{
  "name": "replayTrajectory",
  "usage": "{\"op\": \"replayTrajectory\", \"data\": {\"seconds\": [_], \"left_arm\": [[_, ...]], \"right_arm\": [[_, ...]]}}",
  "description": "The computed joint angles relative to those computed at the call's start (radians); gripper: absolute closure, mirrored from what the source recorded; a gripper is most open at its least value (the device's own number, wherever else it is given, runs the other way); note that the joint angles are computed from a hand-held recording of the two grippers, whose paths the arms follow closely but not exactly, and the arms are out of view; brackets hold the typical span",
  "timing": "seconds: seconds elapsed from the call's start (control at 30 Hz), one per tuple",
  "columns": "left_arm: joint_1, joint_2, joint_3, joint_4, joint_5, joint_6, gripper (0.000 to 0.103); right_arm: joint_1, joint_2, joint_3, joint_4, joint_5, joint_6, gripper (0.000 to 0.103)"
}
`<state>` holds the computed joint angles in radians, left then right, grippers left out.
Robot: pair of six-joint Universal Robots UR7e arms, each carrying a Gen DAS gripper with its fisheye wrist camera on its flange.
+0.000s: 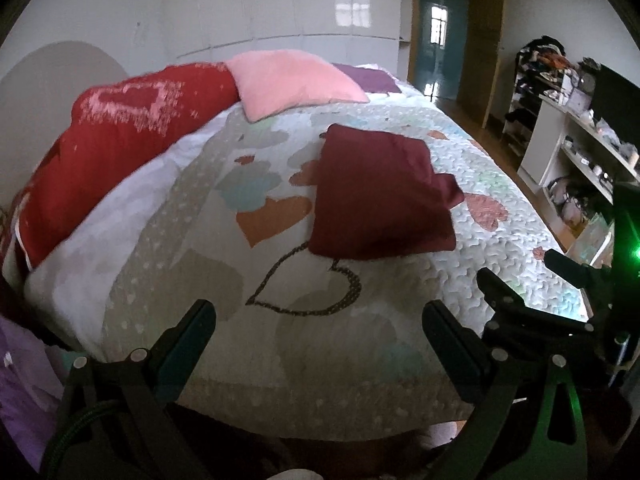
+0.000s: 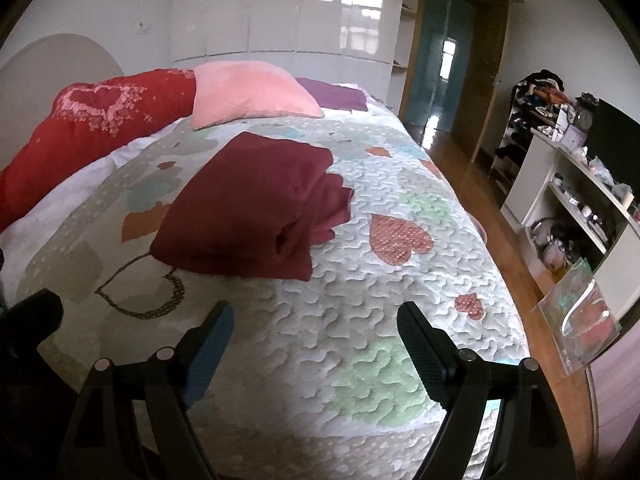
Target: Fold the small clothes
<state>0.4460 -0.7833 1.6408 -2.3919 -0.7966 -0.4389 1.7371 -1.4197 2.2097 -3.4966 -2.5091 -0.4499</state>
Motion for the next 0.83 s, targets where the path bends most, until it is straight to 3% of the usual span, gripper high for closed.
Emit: {"op": "replayTrajectory", "data": {"seconds": [0.47, 0.63, 0.83], "left_arm": [[0.018, -0.044, 0.053, 0.004, 0.033, -0.07, 0.0], [0.025, -0.041, 0.052, 0.004, 0.036, -0.072, 0.0], [0.036, -0.026, 0.042, 0.017, 0.054, -0.074, 0.0]], "right_arm": [[0.057, 0.062, -0.02, 0.007, -0.056, -0.019, 0.016], [0.057, 0.068, -0.022, -0.004, -0.064, -0.026, 0.016], [0.032, 0.049, -0.02, 0.04, -0.052, 0.023, 0.016]]}}
